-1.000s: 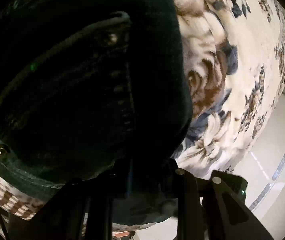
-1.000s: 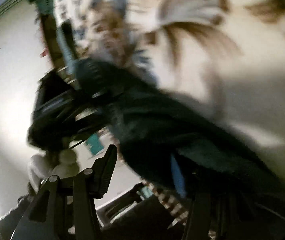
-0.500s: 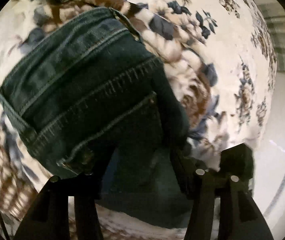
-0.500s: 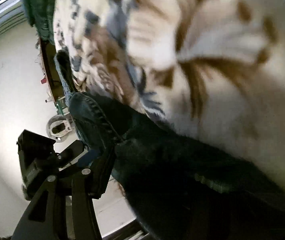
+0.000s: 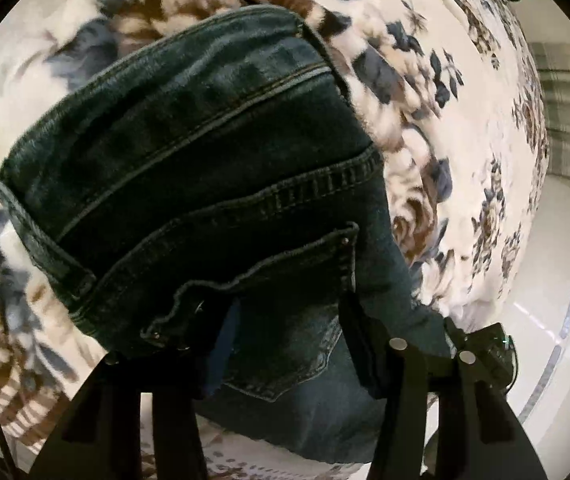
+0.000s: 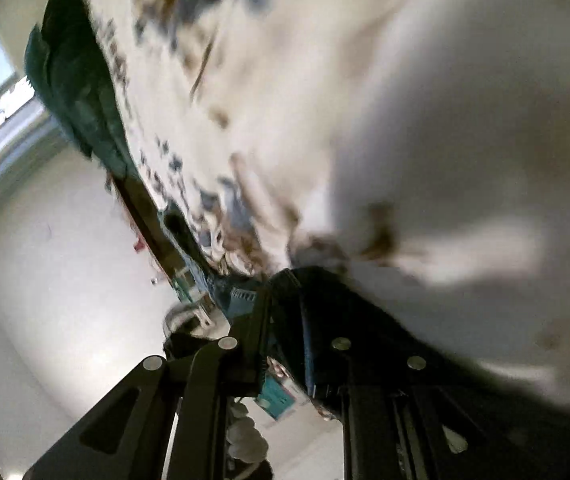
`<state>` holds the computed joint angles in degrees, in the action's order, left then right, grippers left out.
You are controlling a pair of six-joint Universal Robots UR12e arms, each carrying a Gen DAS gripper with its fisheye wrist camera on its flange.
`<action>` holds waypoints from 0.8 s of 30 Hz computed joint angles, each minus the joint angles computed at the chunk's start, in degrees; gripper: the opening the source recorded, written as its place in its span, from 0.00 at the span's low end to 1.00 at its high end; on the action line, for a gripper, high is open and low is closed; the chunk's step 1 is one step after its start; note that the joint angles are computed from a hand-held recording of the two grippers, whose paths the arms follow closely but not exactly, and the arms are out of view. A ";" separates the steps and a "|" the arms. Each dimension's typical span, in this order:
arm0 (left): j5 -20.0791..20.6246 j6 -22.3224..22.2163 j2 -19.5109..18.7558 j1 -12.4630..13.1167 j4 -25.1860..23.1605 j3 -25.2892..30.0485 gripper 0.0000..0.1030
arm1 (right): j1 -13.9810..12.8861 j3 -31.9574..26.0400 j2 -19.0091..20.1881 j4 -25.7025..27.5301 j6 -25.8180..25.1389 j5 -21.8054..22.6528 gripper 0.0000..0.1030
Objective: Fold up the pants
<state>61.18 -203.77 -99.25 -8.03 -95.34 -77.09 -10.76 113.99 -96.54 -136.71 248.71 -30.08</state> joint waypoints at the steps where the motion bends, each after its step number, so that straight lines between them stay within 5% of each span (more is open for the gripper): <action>1: 0.39 0.40 -0.17 -0.25 -0.39 0.39 0.48 | -0.49 -0.35 -1.10 3.34 -2.53 -1.86 0.15; 3: 1.24 1.65 -0.46 -0.62 -1.28 1.34 0.49 | -1.04 -1.66 -1.61 8.26 -7.80 -1.94 0.29; 4: 1.05 2.45 -0.54 -0.68 -1.39 1.58 0.52 | -1.24 -2.48 -1.84 12.84 -12.01 -1.75 0.51; 5: 0.97 2.93 -0.56 -0.73 -1.37 1.72 0.53 | -0.67 -3.83 -1.51 16.45 -15.76 -2.42 0.61; 6: 1.10 3.39 -0.59 -0.79 -1.36 1.87 0.53 | 0.30 -5.69 -0.58 20.46 -20.90 -2.61 0.61; 7: 1.39 3.75 -0.63 -0.83 -1.46 1.98 0.54 | 0.31 -6.87 -0.75 26.06 -26.02 -3.39 0.46; 8: 1.48 3.78 -0.60 -0.76 -1.49 1.90 0.54 | 1.10 -9.16 -0.10 31.19 -29.86 -6.58 0.08; 12: 0.20 3.32 -0.04 -0.24 -1.23 1.15 0.54 | 3.22 -14.26 1.32 35.10 -30.41 -21.62 0.04; 15: 2.86 4.16 0.69 -0.54 -0.56 1.81 0.54 | 3.62 -15.07 0.41 33.31 -31.10 -21.31 0.07; 16: 1.68 4.73 1.47 -0.08 0.84 1.16 0.55 | 4.13 -15.69 0.27 33.05 -30.88 -22.26 0.17; 19: 0.81 6.17 3.24 1.30 3.16 0.32 0.65 | 6.11 -14.25 -4.08 26.47 -25.64 -28.97 0.86; 21: 2.14 5.89 4.29 2.34 5.04 -0.17 0.65 | 9.43 -12.16 -7.02 19.53 -17.97 -34.72 0.87; 24: 3.43 4.60 5.20 4.36 6.96 -1.38 0.65 | 13.15 -10.13 -9.65 21.53 -10.54 -35.41 0.87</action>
